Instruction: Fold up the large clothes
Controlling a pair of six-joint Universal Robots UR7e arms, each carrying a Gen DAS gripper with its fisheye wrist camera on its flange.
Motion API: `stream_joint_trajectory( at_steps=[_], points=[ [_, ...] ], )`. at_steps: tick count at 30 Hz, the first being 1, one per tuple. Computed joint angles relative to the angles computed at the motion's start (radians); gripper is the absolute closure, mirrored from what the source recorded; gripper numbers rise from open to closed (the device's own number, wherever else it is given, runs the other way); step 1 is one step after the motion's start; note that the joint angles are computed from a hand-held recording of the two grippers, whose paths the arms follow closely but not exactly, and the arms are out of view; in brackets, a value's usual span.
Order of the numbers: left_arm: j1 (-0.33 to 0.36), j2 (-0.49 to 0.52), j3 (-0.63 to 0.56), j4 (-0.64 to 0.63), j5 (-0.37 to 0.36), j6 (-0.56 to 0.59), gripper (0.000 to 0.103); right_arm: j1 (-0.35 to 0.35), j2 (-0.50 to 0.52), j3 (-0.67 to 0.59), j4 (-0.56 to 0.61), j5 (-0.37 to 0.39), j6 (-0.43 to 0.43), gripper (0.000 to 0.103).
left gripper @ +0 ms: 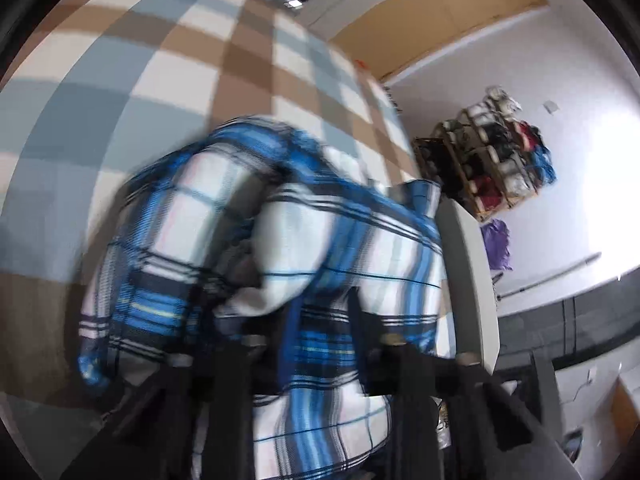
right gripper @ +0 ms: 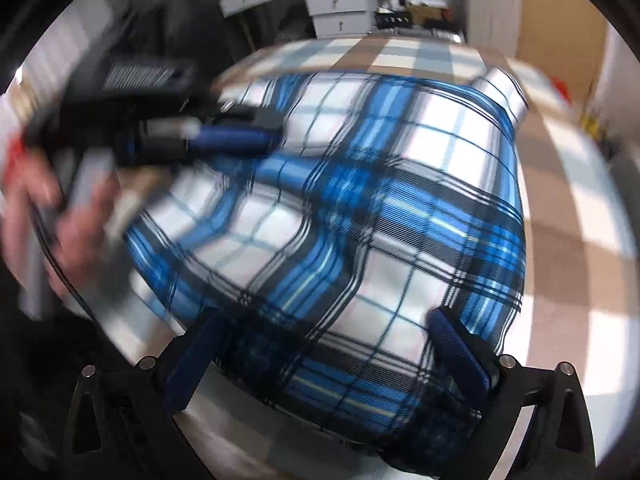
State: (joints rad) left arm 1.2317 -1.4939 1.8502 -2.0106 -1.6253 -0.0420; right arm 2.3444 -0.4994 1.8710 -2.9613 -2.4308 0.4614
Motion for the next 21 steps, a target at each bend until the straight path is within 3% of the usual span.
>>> stream_joint_trajectory(
  at_steps=[3, 6, 8, 10, 12, 14, 18, 21],
  points=[
    [0.021, -0.014, -0.031, 0.052, -0.051, -0.069, 0.096, 0.01, 0.004, 0.001, 0.013, -0.021, -0.008, 0.0],
    [-0.021, -0.084, 0.005, 0.033, 0.006, 0.005, 0.088, -0.001, -0.042, 0.087, -0.188, 0.062, -0.059, 0.0],
    [-0.039, -0.119, 0.03, 0.017, 0.016, 0.047, 0.06, -0.005, -0.061, 0.137, -0.354, 0.109, -0.08, 0.0],
    [-0.05, -0.135, 0.045, 0.009, 0.024, 0.075, 0.056, -0.003, -0.07, 0.174, -0.517, 0.115, -0.104, 0.0],
    [-0.065, -0.137, 0.056, 0.003, 0.074, 0.087, 0.056, 0.003, -0.067, 0.18, -0.592, 0.095, -0.115, 0.0],
    [-0.069, -0.124, 0.059, 0.005, 0.126, 0.071, 0.056, 0.003, -0.068, 0.158, -0.542, 0.038, -0.088, 0.0],
    [-0.058, -0.101, 0.049, 0.028, 0.139, 0.037, 0.056, -0.005, -0.052, 0.103, -0.299, -0.064, -0.027, 0.0],
    [-0.094, -0.12, 0.08, 0.022, 0.243, 0.041, 0.056, -0.004, -0.029, 0.053, -0.052, -0.128, 0.025, 0.0]
  ],
)
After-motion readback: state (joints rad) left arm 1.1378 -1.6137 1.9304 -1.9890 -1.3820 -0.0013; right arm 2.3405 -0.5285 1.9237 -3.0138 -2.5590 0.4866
